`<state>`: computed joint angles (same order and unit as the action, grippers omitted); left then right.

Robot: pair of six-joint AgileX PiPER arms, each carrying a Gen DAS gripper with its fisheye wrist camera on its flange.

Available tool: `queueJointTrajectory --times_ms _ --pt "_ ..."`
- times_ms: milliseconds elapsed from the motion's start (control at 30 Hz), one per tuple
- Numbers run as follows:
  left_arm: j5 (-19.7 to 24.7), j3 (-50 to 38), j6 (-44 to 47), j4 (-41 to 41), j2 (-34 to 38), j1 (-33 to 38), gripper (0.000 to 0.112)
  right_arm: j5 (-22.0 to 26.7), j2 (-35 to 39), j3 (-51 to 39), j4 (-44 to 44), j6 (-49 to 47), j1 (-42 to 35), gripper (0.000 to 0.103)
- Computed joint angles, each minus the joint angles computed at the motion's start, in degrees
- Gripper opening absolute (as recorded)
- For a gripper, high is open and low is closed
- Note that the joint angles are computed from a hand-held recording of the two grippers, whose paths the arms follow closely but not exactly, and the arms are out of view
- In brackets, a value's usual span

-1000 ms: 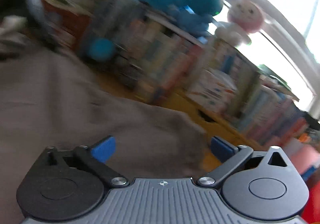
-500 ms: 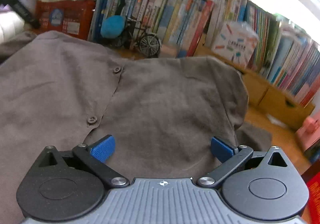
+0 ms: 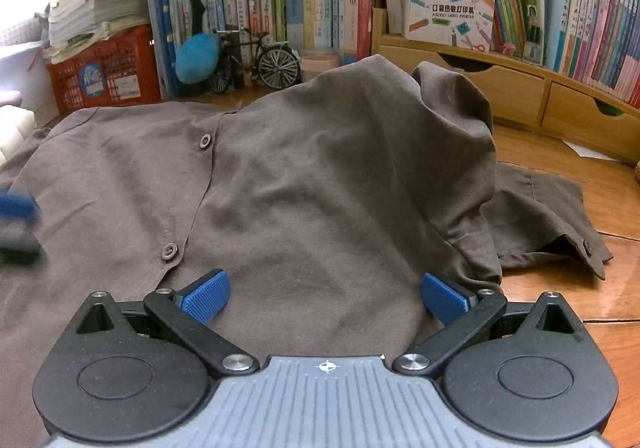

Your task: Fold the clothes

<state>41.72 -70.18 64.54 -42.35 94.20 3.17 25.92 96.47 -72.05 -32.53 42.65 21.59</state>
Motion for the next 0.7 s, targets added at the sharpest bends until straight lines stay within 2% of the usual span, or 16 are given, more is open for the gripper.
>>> queueJointTrajectory --times_ms 100,200,333,433,500,700 --pt "-3.63 0.16 -3.55 2.03 2.5 -2.35 0.059 -0.02 -0.19 0.19 0.13 -0.16 -0.05 0.103" --pt "-4.15 0.4 -1.91 -0.82 3.06 -1.43 0.07 0.1 -0.12 0.07 0.08 -0.04 0.03 0.103" --pt "-5.97 0.9 2.24 -4.83 4.04 0.21 0.094 0.24 0.17 -0.33 0.17 -0.14 0.03 0.103" --pt "-7.45 3.52 10.11 -12.31 4.13 1.27 0.1 0.54 0.15 -0.33 -0.44 0.71 0.35 0.103" --pt "-7.5 3.44 9.84 -11.81 4.11 0.89 0.103 0.6 0.13 -0.32 -0.5 0.8 0.38 0.103" --pt "-7.65 3.37 10.02 -12.16 4.39 0.67 0.103 0.59 0.15 -0.4 -0.29 0.5 0.27 0.103"
